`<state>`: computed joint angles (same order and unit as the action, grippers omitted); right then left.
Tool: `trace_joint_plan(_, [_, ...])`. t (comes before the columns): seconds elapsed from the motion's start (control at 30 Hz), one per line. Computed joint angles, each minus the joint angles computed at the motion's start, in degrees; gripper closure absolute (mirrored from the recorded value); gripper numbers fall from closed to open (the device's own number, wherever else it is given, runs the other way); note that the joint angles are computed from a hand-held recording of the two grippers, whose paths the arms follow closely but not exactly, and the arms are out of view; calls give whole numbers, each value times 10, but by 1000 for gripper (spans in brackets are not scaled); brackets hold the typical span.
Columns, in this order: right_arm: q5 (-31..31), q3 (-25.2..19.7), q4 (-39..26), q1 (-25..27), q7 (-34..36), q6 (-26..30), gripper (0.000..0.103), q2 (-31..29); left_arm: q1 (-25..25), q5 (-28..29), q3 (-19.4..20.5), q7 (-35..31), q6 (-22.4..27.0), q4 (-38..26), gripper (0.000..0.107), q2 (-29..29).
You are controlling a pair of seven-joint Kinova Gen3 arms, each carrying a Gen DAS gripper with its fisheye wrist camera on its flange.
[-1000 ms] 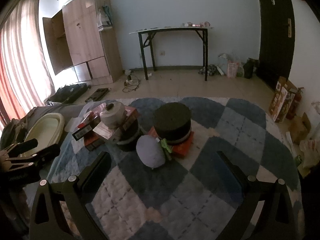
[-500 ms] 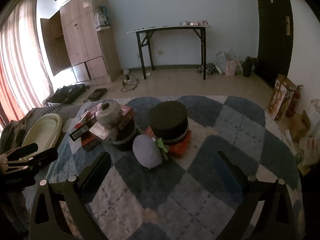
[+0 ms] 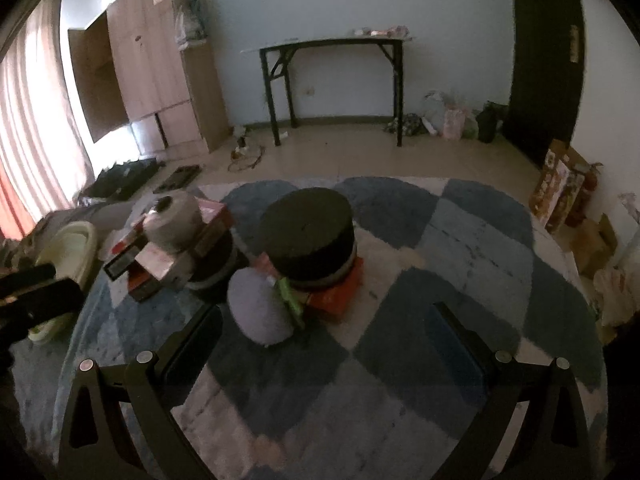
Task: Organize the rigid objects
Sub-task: 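Grasp the grey mouse with the left gripper while the right gripper grasps the black sponge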
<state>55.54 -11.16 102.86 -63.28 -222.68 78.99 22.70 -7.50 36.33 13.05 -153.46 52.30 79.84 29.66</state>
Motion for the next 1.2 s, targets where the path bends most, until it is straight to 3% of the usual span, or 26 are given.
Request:
trace_joint_plan(0.07, [15,4,6,5,15,0,0,1,20,-5,1,13,-9,-14,5,9])
trace_joint_plan(0.2, [38,8,39,36,2,-55,0,-13,59,-45,-4,55,-2,-56,5,36])
trace_joint_plan(0.4, [60,15,45,67,32,-83,0,2,78,-72,9,74,1,-84,5,65])
trace_joint_plan(0.57, [78,26,55,81,18,-110,0,7,82,-80,10,121,61,-147,23,108])
trace_joint_plan(0.67, [90,29,65,87,9,-124,1,6,70,-62,18,126,58,-142,33,109])
trace_joint_plan(0.7, [94,29,69,88,3,-128,3,5,70,-62,20,120,53,-138,36,107])
trace_joint_plan(0.77, [104,28,79,89,-13,-136,16,1,69,-60,22,106,36,-126,42,101])
trace_joint_plan(0.83, [110,25,84,92,-15,-141,19,-1,68,-58,23,98,21,-115,52,95])
trace_joint_plan(0.93, [123,21,92,95,-10,-152,34,-3,65,-55,22,103,22,-120,52,97])
trace_joint_plan(1.2, [144,14,114,85,-62,-134,35,-10,50,-41,34,63,24,-111,52,93])
